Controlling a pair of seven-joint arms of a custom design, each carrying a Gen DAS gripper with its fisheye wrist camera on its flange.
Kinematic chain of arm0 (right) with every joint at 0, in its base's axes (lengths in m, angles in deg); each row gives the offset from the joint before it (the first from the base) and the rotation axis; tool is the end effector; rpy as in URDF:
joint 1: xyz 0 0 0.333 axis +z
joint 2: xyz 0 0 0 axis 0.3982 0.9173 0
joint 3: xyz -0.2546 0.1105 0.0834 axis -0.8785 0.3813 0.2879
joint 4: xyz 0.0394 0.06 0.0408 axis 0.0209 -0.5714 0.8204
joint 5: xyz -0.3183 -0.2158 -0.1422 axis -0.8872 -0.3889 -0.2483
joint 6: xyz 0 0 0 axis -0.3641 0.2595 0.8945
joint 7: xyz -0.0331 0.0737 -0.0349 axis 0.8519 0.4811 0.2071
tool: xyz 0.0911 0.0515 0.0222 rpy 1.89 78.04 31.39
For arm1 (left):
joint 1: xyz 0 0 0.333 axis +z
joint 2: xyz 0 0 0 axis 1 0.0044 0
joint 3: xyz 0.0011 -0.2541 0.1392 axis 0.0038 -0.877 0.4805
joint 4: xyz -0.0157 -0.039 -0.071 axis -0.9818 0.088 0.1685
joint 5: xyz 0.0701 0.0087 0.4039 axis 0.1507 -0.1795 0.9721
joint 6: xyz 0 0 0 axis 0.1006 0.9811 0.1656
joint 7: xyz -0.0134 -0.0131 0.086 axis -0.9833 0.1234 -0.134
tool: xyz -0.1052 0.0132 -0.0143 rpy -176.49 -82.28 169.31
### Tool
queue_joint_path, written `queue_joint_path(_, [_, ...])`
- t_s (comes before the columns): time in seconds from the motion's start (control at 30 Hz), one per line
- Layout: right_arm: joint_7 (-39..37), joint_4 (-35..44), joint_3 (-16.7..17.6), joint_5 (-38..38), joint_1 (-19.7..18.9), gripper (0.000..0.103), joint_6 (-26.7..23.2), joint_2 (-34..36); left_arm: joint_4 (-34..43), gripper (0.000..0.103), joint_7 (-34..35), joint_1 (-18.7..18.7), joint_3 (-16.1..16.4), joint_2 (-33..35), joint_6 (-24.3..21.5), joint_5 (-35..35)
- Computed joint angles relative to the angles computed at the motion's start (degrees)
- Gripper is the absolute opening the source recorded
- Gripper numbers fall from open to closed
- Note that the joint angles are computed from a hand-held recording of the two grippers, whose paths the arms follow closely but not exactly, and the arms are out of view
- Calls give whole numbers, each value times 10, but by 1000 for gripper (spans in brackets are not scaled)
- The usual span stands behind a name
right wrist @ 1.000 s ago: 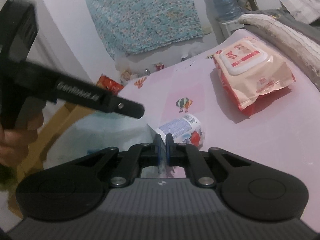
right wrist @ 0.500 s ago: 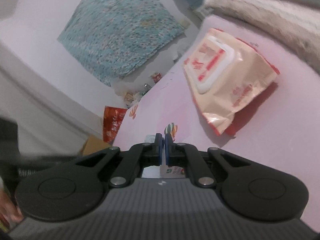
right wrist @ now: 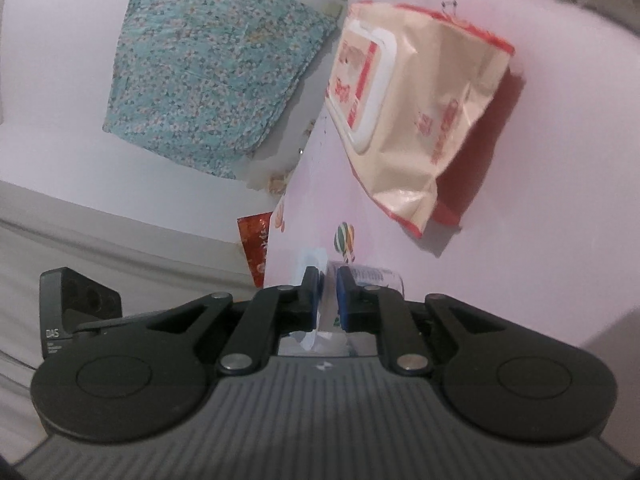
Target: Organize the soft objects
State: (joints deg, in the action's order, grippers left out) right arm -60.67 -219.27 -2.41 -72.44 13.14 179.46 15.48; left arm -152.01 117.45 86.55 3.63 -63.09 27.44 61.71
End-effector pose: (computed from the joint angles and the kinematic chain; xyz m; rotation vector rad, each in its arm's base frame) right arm 0.2779 0.3008 0.4223 -0.3652 1.8828 -0.0189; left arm 0.5568 -0.1479 0.5489 1.1236 -2.6224 0.5927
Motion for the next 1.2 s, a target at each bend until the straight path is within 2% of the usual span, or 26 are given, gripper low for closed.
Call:
queue_joint_path(0.23, [29, -7, 37, 31, -25, 11, 37, -12, 11, 34, -30, 0, -2, 15, 1, 1])
queue_joint_path(0.43, [42, -10, 50, 43, -28, 7, 34, -31, 0, 21, -22, 0, 0, 1, 6, -9])
queue_joint_path(0.67, [48, -8, 28, 23, 10, 7, -17, -38, -14, 19, -8, 1, 4, -22, -3, -20])
queue_joint_path(0.87, [33, 15, -26, -29, 65, 7, -96, -45, -21, 19, 13, 8, 18, -49, -25, -50])
queue_joint_path(1.07, [-9, 83, -77, -89, 107, 7, -182, -26, -20, 19, 39, 28, 48, -90, -68, -95])
queue_joint_path(1.2, [-53, 165, -95, -136, 107, 7, -214, 25, -12, 19, 54, 54, 81, -115, -94, -129])
